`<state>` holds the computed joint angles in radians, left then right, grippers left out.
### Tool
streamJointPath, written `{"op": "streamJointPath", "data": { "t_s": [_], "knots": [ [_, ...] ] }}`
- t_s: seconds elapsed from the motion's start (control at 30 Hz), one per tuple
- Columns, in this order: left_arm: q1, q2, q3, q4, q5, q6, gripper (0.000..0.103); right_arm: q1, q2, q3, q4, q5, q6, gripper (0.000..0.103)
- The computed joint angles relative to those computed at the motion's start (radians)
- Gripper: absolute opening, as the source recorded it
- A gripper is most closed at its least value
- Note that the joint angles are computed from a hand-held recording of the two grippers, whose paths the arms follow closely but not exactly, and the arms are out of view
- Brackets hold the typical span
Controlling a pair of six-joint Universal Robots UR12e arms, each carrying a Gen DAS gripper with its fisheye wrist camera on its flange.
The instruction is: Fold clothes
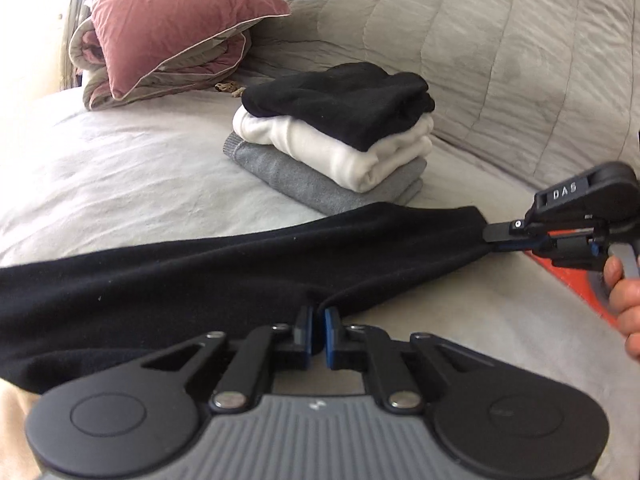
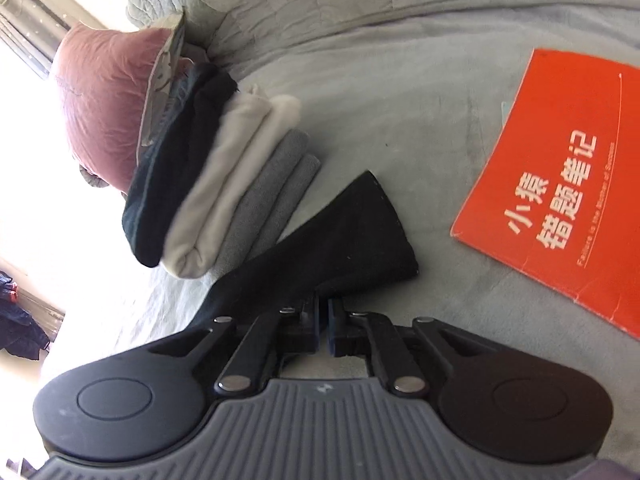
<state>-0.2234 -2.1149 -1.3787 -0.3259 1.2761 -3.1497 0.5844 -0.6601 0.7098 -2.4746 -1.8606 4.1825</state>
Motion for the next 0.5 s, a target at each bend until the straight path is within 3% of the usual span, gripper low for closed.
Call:
{"op": "streamJointPath", "data": {
  "t_s": [0.07, 0.13, 0.23, 0.27, 0.33, 0.37, 0.4, 0.5],
  "knots": [
    [0.002, -0.001, -0.005, -0.008, -0.018, -0.008, 0.009, 0.01, 0.012, -0.039, 0.07, -0.061, -0.07, 0.005],
    [0.001, -0.001, -0.013, -0.002, -0.019, 0.003, 0.012, 0.01, 0.027, -0.078, 0.156, -0.066, -0.089, 0.006],
    [0.002, 0.011, -0.023, 0.011, -0.026, -0.027, 0.044, 0.01, 0.035, -0.097, 0.198, -0.068, -0.101, 0.01],
    [0.002, 0.017, -0.031, 0.027, -0.025, -0.036, 0.054, 0.013, 0.037, -0.105, 0.205, -0.085, -0.112, 0.016],
    [0.004, 0.033, -0.057, 0.068, -0.014, -0.055, 0.058, 0.02, 0.041, -0.117, 0.216, -0.119, -0.138, 0.025],
    [0.006, 0.041, -0.07, 0.081, -0.004, -0.065, 0.061, 0.024, 0.041, -0.12, 0.218, -0.138, -0.151, 0.041],
    [0.008, 0.051, -0.084, 0.095, 0.009, -0.077, 0.063, 0.029, 0.043, -0.122, 0.21, -0.156, -0.166, 0.048],
    [0.018, 0.08, -0.129, 0.132, 0.052, -0.108, 0.067, 0.04, 0.057, -0.149, 0.207, -0.188, -0.226, 0.05]
  ]
}}
